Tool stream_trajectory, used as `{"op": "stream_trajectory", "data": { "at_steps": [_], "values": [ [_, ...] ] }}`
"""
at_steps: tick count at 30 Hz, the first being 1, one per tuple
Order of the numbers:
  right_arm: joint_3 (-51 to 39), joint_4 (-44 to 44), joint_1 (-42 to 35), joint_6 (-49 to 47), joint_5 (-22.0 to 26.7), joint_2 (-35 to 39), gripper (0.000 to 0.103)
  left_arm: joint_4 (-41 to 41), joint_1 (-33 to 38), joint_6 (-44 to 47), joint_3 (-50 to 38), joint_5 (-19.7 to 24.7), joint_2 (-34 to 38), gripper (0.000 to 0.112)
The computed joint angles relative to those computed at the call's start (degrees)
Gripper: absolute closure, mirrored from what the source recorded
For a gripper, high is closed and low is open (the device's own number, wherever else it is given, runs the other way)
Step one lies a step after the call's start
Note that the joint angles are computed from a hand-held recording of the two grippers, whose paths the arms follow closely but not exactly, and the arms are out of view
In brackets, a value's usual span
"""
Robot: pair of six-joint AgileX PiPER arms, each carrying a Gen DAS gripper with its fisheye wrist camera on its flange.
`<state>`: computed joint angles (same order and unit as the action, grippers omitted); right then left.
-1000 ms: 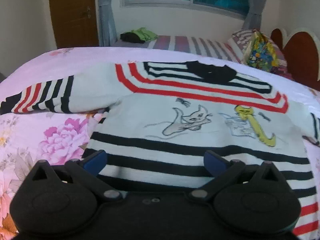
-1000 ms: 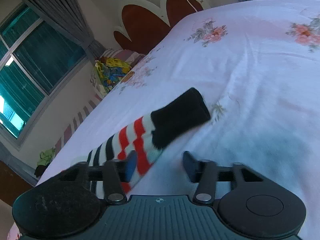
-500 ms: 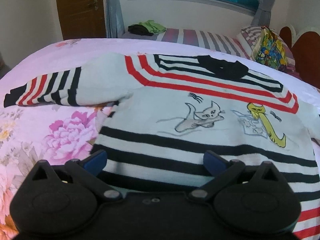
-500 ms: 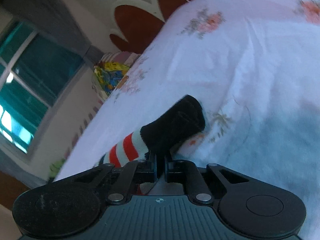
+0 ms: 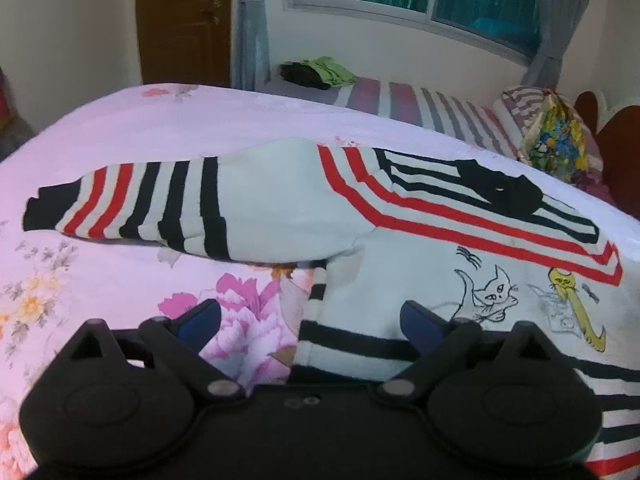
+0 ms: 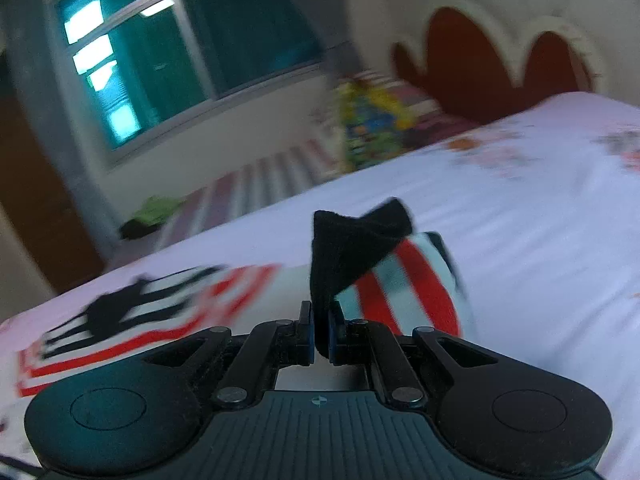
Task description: Fold small clothes
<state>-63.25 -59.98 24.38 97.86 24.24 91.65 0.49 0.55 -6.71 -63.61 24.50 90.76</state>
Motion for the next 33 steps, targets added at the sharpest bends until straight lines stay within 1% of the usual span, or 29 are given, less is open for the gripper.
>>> {"op": "stream_trajectory", "data": {
  "at_steps": [3,5,8,9,12,14,15,16,17,18,19,20,21,22,24,25,26,27,28,29,32,33],
  "values": [
    [-10.14,2.7,7.01,-1.37,2.82,8.03,0.097,-9.63,3.35,12.75,-1.47,0.83,1.05,0.017],
    [-17.8,6.83,9.87,-6.06,4.09,14.24,0.097,-15.88,5.68,20.63,-2.48,1.43,1.89,0.017],
    [-28.76,13.13,13.14,-13.05,6.65,22.96,0.097,-24.86,8.87,32.02,-4.25,3.64,3.54,0.017],
    [-32.22,14.37,14.12,-14.98,7.91,25.47,0.097,-26.23,9.38,34.08,-4.56,3.86,3.97,0.017],
    [-39.95,18.87,15.33,-20.2,9.36,31.4,0.097,-29.08,10.84,37.69,-5.93,5.08,5.26,0.017],
    [-42.0,22.96,15.87,-23.82,9.72,33.43,0.096,-30.53,11.53,38.8,-7.18,6.3,6.32,0.016],
    [-43.71,23.46,16.29,-25.33,10.37,34.88,0.09,-30.88,11.58,39.03,-7.67,6.66,6.73,0.016],
    [-44.61,21.67,17.13,-25.92,10.95,35.56,0.071,-31.58,11.47,39.54,-8.24,7.18,7.22,0.016],
    [-44.43,20.14,17.99,-26.43,11.15,35.32,0.058,-32.45,11.2,40.32,-8.84,7.75,7.75,0.016],
    [-43.22,17.28,18.92,-24.64,10.94,34.7,0.051,-32.63,10.53,40.44,-9.32,7.76,8.24,0.016],
    [-44.3,15.01,21.15,-22.89,13.0,34.92,0.051,-32.53,9.56,40.23,-9.69,7.58,8.68,0.016],
    [-44.78,14.15,21.72,-22.6,14.72,35.17,0.051,-32.51,8.44,39.81,-10.21,7.57,9.25,0.016],
    [-44.13,12.79,21.94,-20.75,15.27,34.91,0.051,-33.06,7.17,39.56,-10.94,7.92,10.02,0.016],
    [-41.29,11.05,21.77,-17.43,14.31,33.36,0.051,-34.62,5.95,40.1,-11.69,8.56,10.86,0.016],
    [-34.61,6.86,21.14,-9.27,12.27,29.64,0.052,-38.11,3.12,41.67,-13.29,9.68,12.86,0.021],
    [-31.21,4.82,20.79,-5.27,11.62,27.59,0.052,-40.41,1.8,43.13,-14.42,10.85,14.3,0.03],
    [-28.14,3.3,20.38,-2.0,11.08,25.56,0.052,-41.61,0.0,43.18,-16.74,12.63,16.53,0.044],
    [-25.18,2.42,20.11,0.28,10.99,23.05,0.052,-41.73,-1.49,42.41,-18.9,14.12,18.42,0.05],
    [-22.44,1.11,19.92,2.81,11.11,21.01,0.052,-42.29,-3.22,42.03,-21.1,15.23,20.38,0.054],
    [-19.65,0.34,20.04,4.31,11.44,18.59,0.052,-42.3,-4.8,41.54,-22.34,15.16,21.63,0.054],
    [-12.16,-2.23,20.39,9.53,11.99,12.06,0.052,-39.71,-9.35,36.7,-29.56,16.08,27.58,0.061],
    [-10.29,-2.41,19.99,11.03,11.67,10.41,0.052,-39.06,-10.61,35.95,-30.35,14.72,28.56,0.063]
  ]
}}
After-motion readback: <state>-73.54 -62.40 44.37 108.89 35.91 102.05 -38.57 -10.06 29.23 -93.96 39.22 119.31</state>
